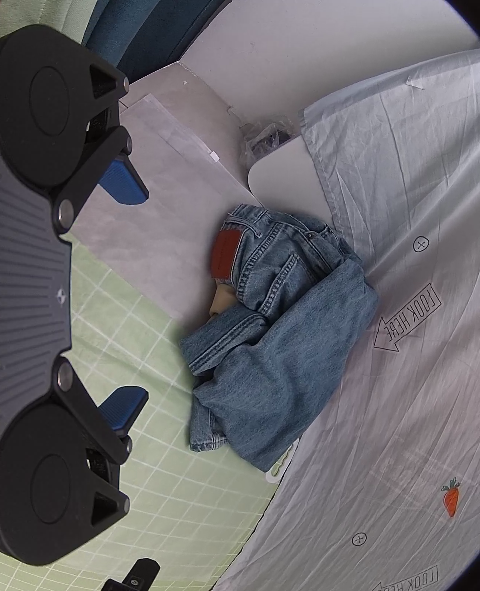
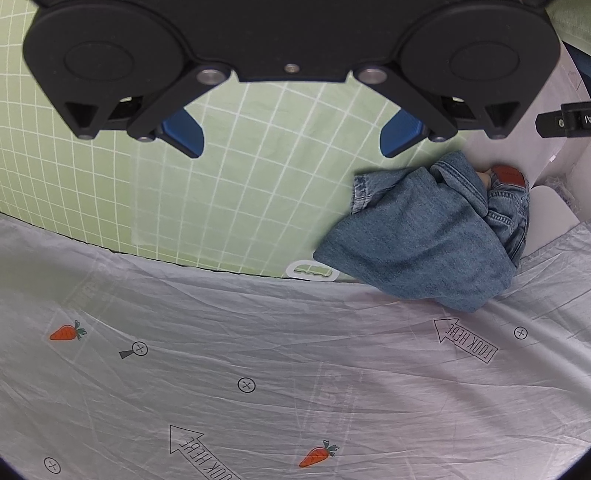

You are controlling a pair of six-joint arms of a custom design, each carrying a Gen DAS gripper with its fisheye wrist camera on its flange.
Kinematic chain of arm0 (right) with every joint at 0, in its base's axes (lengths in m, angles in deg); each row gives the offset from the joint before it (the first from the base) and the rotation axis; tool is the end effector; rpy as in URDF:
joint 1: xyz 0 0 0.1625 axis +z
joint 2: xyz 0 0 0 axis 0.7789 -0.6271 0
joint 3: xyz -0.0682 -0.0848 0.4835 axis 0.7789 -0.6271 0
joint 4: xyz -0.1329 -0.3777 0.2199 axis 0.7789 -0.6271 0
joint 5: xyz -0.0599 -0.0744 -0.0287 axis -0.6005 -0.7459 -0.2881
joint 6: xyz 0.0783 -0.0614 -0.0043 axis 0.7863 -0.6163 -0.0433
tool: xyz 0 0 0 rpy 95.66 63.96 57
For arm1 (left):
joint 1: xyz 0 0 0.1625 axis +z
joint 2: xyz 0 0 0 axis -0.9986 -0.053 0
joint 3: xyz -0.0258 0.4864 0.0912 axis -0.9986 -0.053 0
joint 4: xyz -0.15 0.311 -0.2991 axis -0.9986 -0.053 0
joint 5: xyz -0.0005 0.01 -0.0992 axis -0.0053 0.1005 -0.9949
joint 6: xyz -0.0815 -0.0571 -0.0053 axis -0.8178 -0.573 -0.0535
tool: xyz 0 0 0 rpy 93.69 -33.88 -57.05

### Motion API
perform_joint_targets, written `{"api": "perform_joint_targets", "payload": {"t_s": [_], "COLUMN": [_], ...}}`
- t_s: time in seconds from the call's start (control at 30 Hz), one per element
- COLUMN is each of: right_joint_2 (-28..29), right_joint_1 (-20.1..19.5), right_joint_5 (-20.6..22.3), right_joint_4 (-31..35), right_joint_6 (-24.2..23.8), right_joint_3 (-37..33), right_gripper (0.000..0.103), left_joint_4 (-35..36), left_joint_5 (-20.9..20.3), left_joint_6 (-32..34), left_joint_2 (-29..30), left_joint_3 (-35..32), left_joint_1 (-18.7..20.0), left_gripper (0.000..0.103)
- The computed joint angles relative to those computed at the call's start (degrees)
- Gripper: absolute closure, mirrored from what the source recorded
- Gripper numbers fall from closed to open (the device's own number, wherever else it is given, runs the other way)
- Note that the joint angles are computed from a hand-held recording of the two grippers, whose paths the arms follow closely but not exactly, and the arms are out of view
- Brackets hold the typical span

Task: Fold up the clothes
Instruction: 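Grasp the jeans waistband with the left tool while the right tool grasps a leg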

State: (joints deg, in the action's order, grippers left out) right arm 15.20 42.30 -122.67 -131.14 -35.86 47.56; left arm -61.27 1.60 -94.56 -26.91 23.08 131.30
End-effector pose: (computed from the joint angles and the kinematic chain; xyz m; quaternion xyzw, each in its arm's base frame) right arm 0.1196 -0.7199 0.3933 0.0958 -0.8627 0.3517 0.3506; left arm -0.4251 -0.7217 0.1066 0.0069 0.8601 -0.2871 0.4215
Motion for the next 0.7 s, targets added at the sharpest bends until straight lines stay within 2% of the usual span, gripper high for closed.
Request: {"api": "perform_joint_targets", "payload": {"t_s": [0.2,0.4,0.47,0.57,0.7], "right_joint_2": [5.19,12.71,14.83,18.37,23.50], "right_joint_1": [-1.50,-3.32,-4.00,-4.95,-5.71], "right_joint_5": [-0.07,3.24,5.27,8.66,10.12], "right_joint_4": [2.73,7.41,10.68,15.69,21.28], "right_joint_6": [-0.78,-3.91,-3.07,-0.86,3.39], "right_joint_3": [-8.03,-18.67,-22.24,-27.97,-35.63], "right_gripper": [0.001,0.013,0.023,0.033,0.037], "left_joint_4": [1.05,6.33,5.93,5.52,1.39], "left_joint_5": [0.28,0.08,-0.39,-1.14,-2.31], "left_joint_6": [-0.28,-4.22,-4.47,-4.87,-2.41], "left_joint_2": [2.61,6.65,7.58,9.08,9.95], "left_joint_3": [-5.99,-14.62,-16.59,-19.80,-21.53], "left_joint_1": [4.18,8.63,9.84,11.60,13.06], "left_gripper": [0.000,0.000,0.000,0.001,0.001]}}
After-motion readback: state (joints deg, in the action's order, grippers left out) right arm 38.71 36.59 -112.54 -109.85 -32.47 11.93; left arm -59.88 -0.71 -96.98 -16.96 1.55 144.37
